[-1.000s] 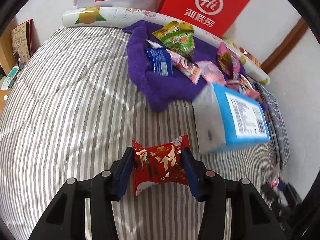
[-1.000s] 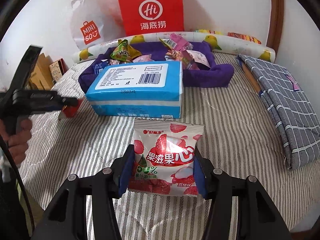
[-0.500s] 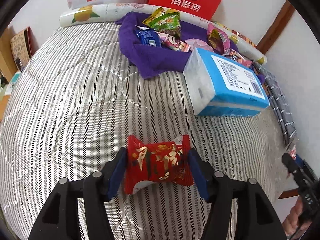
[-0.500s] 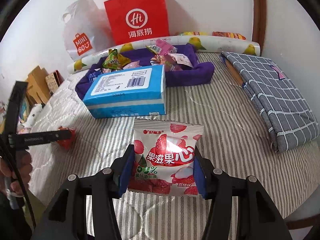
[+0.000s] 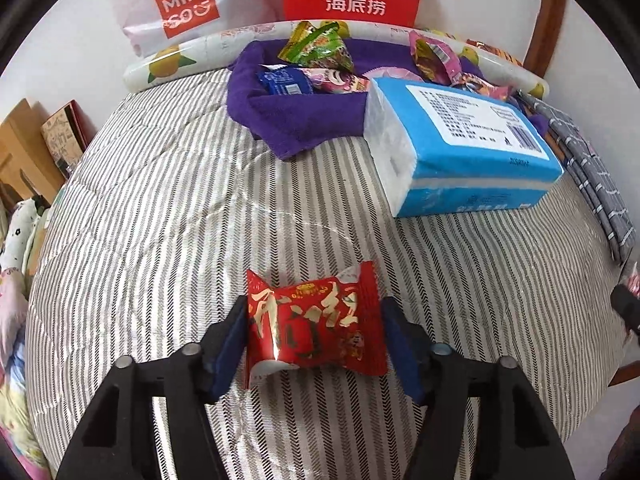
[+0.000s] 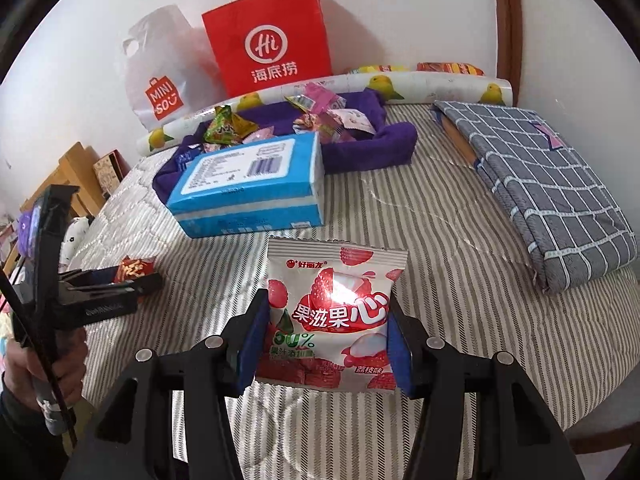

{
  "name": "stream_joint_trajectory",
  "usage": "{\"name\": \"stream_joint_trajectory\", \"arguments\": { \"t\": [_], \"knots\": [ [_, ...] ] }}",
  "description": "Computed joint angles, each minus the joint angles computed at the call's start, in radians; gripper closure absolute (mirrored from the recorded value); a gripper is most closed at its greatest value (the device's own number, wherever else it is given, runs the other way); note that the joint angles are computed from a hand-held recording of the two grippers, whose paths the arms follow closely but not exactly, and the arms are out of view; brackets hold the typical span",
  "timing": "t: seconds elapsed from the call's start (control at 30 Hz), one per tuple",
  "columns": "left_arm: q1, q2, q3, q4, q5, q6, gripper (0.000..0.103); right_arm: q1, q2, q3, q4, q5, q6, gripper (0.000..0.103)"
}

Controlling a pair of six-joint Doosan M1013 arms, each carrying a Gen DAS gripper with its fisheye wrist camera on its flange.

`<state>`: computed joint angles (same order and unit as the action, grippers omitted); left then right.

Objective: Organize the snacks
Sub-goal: 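Lift both held bags and carry them over the purple towel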

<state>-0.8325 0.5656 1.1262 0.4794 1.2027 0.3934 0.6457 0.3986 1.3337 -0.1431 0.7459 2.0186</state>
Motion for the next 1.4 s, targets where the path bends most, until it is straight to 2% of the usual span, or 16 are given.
{"name": "stream_joint_trajectory", "arguments": {
  "t": [0.07, 0.2, 0.8, 1.4],
  "knots": [
    [0.001, -0.013, 0.015, -0.004, -0.02, -0.013, 0.052, 0.001, 0.002, 0.0, -0.008, 0.01, 0.006, 0.05],
    [0.007, -0.033, 0.037, -0.041, -0.059, -0.012, 0.054, 0.004, 0.004, -0.004, -0.007, 0.024, 0.008, 0.05],
    [-0.04, -0.085, 0.047, 0.046, -0.137, -0.051, 0.054, 0.04, -0.019, -0.038, -0.096, 0.048, 0.04, 0.05],
    [-0.042, -0.094, 0.0, 0.102, -0.184, -0.02, 0.054, 0.056, -0.029, -0.098, -0.185, 0.045, 0.089, 0.05]
  ]
}}
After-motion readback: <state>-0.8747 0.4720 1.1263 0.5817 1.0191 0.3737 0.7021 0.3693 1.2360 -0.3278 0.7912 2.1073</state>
